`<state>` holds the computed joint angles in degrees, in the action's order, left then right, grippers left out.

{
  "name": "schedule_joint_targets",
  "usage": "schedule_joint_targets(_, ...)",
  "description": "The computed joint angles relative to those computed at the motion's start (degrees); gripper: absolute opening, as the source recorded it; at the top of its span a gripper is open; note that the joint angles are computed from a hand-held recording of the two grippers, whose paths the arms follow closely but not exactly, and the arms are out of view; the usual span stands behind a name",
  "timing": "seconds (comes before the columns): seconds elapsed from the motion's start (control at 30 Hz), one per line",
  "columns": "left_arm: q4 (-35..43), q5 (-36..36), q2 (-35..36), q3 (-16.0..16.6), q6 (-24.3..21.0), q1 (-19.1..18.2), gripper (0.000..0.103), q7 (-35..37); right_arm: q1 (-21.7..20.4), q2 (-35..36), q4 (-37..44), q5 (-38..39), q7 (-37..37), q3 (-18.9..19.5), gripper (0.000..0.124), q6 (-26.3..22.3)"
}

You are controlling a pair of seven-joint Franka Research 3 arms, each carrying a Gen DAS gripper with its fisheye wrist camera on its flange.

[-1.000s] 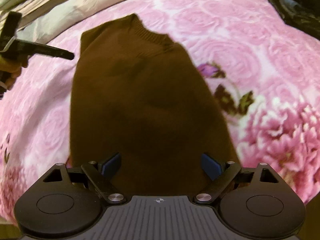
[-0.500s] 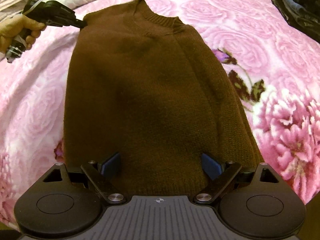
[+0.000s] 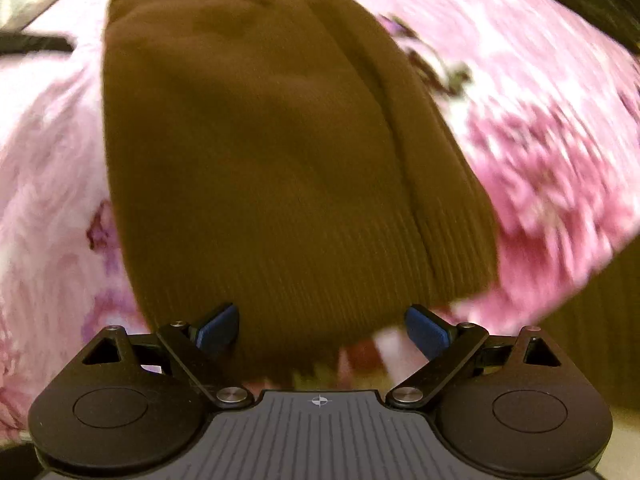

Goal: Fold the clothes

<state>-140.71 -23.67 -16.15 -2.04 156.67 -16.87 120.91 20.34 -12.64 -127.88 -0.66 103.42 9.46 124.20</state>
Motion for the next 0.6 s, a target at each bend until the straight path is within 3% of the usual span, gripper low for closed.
schedule_joint_targets(0.13,-6.9,-4.6,-6.3,0.6,3.5,-11.1,0.047,16.7,-0.3,-6.4,-3.4,-0.7,1.4,0.4,0.094,-1.4)
schedule_joint_targets(0.3,-12.8,-2.0,-9.0,0.3,11.4,-21.2,0.051,25.6,-1.0,-11.7,-5.5,0.2,-1.3,0.2,0.094,-2.5)
schedule_joint_targets(0.37,-14.7,1.2,-8.6,-0.4,15.6,-23.3,0.051,27.1,-1.2,-12.4,-6.0,0.9,-4.1,-0.4,0.094,-2.1)
schedule_joint_targets(0.43,-15.7,6.3,-6.6,-3.9,20.0,-21.5,0.051,26.3,-1.6,-13.0,-6.5,1.6,-7.7,-1.2,0.094,-1.6)
schedule_joint_targets(0.47,-16.0,9.5,-5.7,-7.2,21.4,-18.7,0.051,24.9,-1.8,-13.2,-6.9,1.9,-9.6,-1.6,0.094,-0.9)
schedule_joint_targets(0.6,-15.4,23.5,-3.7,-23.9,23.4,-1.4,0.051,18.7,-2.5,-13.3,-8.7,5.6,-19.9,-4.8,0.094,2.6)
